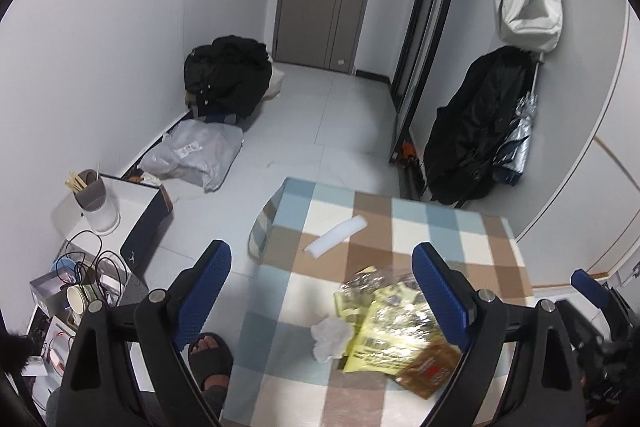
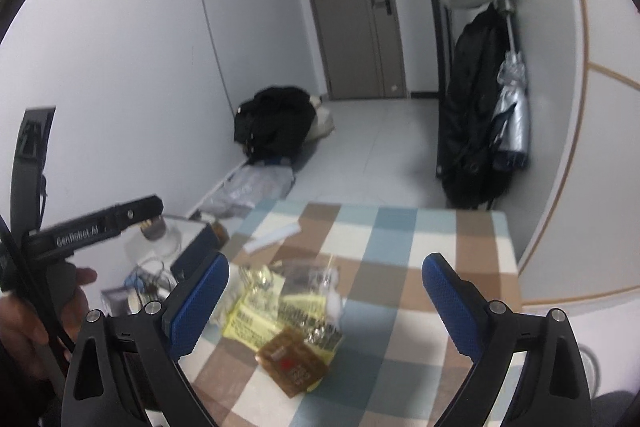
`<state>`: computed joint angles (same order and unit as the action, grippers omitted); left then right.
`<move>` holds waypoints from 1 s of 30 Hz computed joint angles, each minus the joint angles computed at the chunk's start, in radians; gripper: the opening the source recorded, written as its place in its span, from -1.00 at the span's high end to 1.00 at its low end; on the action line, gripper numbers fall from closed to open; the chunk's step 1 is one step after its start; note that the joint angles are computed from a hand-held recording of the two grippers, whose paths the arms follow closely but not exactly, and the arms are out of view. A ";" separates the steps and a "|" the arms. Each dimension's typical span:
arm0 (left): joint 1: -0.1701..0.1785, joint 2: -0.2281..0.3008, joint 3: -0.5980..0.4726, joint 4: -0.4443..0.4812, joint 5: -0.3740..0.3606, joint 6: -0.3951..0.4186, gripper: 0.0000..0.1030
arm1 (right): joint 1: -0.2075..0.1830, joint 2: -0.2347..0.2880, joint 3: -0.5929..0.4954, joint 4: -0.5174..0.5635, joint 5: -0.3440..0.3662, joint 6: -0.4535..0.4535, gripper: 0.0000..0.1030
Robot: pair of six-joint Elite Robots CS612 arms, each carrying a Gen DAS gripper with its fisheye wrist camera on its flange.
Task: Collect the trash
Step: 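Move both open tools back over the table, then grasp the gold LOVE packet with the right tool while the left tool grasps the white tissue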
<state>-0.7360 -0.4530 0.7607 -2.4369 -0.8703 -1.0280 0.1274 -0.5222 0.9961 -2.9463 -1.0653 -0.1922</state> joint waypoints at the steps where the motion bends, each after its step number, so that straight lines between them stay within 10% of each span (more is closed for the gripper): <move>1: 0.001 -0.003 0.011 -0.006 -0.001 0.001 -0.75 | 0.002 0.002 0.000 0.014 -0.004 -0.013 -0.91; 15: 0.029 -0.031 0.118 -0.078 -0.109 -0.058 -0.75 | 0.038 0.022 0.005 0.194 -0.081 -0.203 -0.90; 30: 0.050 -0.047 0.158 -0.129 -0.182 -0.137 -0.75 | 0.105 0.065 0.033 0.066 -0.344 -0.502 -0.88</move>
<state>-0.6859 -0.5000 0.9190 -2.5659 -1.0520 -1.1648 0.2322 -0.4570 1.0287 -2.8802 -1.4098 -0.6938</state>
